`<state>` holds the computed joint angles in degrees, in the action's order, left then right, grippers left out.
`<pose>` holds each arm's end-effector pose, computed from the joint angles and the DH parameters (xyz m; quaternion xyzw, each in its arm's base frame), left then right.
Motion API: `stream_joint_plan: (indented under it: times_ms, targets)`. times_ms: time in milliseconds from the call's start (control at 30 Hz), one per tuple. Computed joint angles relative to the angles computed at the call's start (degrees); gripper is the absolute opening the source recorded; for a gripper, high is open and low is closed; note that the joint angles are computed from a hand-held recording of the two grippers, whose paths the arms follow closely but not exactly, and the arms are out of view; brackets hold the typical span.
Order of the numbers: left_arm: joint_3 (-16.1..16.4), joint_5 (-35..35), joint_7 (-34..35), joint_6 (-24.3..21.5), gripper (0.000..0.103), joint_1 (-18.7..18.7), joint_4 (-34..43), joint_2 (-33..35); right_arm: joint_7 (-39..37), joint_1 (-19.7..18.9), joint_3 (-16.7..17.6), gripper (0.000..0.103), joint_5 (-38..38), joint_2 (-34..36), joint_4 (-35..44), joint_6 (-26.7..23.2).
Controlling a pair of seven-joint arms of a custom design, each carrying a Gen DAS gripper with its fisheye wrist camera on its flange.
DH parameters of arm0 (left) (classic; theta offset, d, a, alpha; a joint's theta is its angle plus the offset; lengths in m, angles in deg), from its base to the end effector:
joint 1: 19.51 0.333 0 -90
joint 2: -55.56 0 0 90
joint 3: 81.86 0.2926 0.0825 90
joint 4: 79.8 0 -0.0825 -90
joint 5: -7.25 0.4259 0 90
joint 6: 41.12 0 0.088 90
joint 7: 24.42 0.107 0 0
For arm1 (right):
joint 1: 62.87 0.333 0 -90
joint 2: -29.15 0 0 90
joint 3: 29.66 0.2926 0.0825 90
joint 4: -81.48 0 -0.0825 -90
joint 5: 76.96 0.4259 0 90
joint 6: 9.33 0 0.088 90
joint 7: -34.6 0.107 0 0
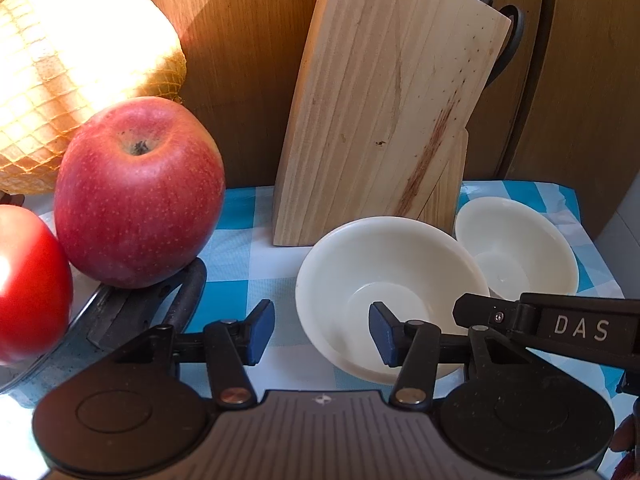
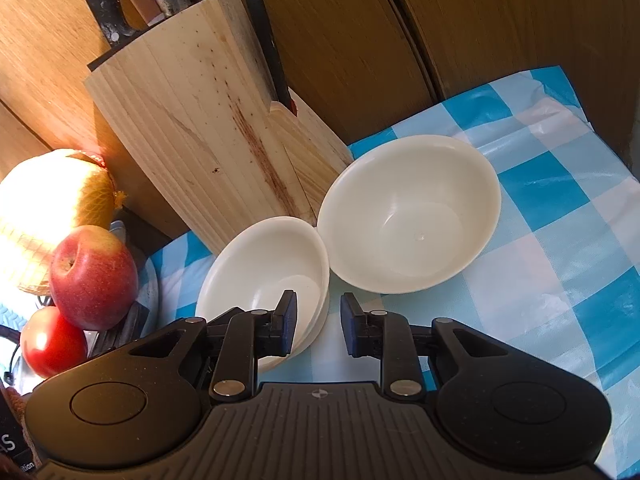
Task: Organize plates and bowls
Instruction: 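Carry the cream bowl with the right gripper toward the bowls by the knife block, then lower the held bowl into the other cream bowl and open the right gripper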
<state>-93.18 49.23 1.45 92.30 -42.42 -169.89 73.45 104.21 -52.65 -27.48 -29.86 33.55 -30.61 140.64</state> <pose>0.6145 -0.3851 0.4817 -0.7104 0.6089 -0.2322 0.2657 0.6403 0.1234 0.4551 -0.6391 0.6607 -0.0071 0.3937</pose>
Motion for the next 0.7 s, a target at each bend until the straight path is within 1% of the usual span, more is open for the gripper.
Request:
stream_joint_plan:
  times_ms: [100,167,200,233,300,333,400,433,500,600,700]
  targets:
    - [-0.29,-1.24,0.94,-0.02,0.044,0.2,0.54,0.76,0.98,-0.22,-0.15,0.032,0.15,0.8,0.6,-1.36]
    - [-0.86,-3.08,2.82,1.29,0.044,0.64,0.43,1.0,0.55,-0.59,-0.11,0.032,1.42,1.4,1.28,-3.02]
    - [-0.82,-2.93,2.97,1.02,0.043,0.25,0.81,1.27,0.42,-0.68,-0.06,0.029,1.69,1.57,1.49,-3.56]
    - [-0.58,-1.96,2.87,0.09,0.043,-0.44,1.45,1.63,0.6,-0.6,-0.02,0.025,1.34,1.58,1.44,-3.29]
    - [-0.44,-1.05,4.11,-0.36,0.043,-0.99,2.0,2.03,0.64,-0.49,0.01,0.025,0.47,1.47,1.29,-2.96]
    - [-0.47,-1.28,4.63,-0.04,0.043,-0.95,1.93,2.09,0.44,-0.52,0.01,0.022,0.32,1.43,1.3,-3.21]
    - [-0.43,-2.18,4.51,0.24,0.043,-0.78,1.87,2.2,-0.12,-0.56,0.03,0.021,0.41,1.3,1.09,-3.02]
    - [-0.41,-2.64,4.44,0.33,0.043,-0.69,1.89,2.31,-0.23,-0.48,0.02,0.018,-0.02,1.16,0.91,-2.66]
    - [-0.4,-3.72,4.33,0.36,0.043,-0.4,1.93,2.46,-0.27,-0.34,-0.01,0.014,-0.95,1.01,0.73,-2.28]
    - [-0.28,-4.88,4.12,0.31,0.04,0.01,1.94,2.64,-0.76,-0.24,-0.02,0.014,-1.63,0.78,0.49,-2.04]
    - [-0.3,-5.65,4.65,0.28,0.037,0.38,1.74,2.6,-1.59,-0.39,-0.06,0.014,-1.18,0.66,0.62,-2.83]
